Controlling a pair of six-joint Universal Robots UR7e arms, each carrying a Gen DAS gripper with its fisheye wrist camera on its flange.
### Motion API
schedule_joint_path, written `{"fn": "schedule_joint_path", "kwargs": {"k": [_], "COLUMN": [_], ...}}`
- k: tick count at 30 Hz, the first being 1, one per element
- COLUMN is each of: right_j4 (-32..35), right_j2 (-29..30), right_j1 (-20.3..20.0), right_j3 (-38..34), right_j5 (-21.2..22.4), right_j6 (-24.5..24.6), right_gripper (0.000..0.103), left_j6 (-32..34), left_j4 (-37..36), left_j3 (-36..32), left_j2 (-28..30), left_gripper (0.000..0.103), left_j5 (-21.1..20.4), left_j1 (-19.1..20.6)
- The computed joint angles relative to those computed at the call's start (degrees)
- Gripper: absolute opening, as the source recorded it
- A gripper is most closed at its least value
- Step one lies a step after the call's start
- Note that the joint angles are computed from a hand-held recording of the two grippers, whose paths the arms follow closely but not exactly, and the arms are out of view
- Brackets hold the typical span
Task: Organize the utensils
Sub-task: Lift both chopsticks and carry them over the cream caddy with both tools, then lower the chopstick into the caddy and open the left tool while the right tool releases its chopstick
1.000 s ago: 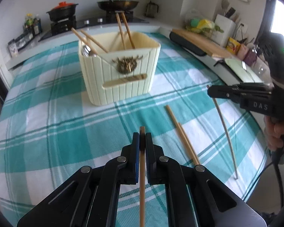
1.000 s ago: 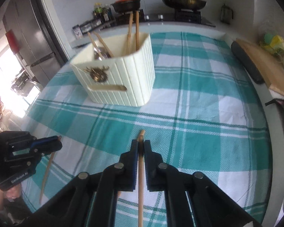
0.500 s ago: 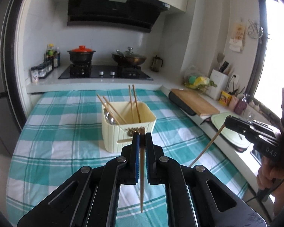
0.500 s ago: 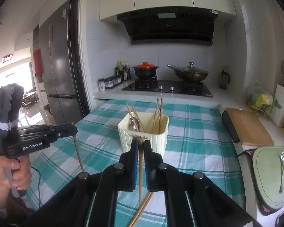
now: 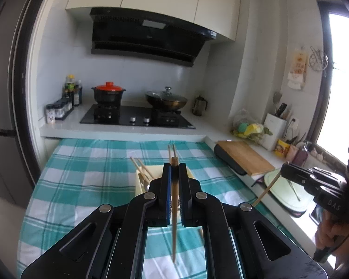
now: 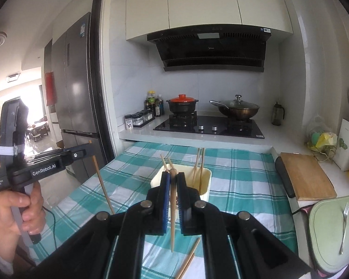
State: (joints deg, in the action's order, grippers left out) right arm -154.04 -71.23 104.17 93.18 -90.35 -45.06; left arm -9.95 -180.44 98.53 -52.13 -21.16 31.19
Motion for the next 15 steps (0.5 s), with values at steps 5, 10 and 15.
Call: {"fn": "schedule_joint_path", "kwargs": {"k": [5, 10, 15], "right_j4": [0.0, -1.1, -0.7], "right_j2": [3.5, 8.4, 14.8], "right_j1": [1.4, 3.2, 4.2], "right_j3": [-5.1, -11.6, -18.9], "right_j5": [-0.2, -0.9, -1.1], "right_j6": [0.9, 0.4, 0.2], "right_gripper": [0.006, 0.006, 0.006], "left_j6": [11.0, 19.2, 27.0], "left_j4": [-7.8, -13.5, -18.8], "left_j3": [-5.9, -13.3, -22.0], "left_j2": [2.6, 5.7, 10.8], "left_gripper": [0.003, 0.003, 0.003], "left_j5": [0.1, -0.8, -1.2], "left_j1": [0.9, 2.7, 5.3]}}
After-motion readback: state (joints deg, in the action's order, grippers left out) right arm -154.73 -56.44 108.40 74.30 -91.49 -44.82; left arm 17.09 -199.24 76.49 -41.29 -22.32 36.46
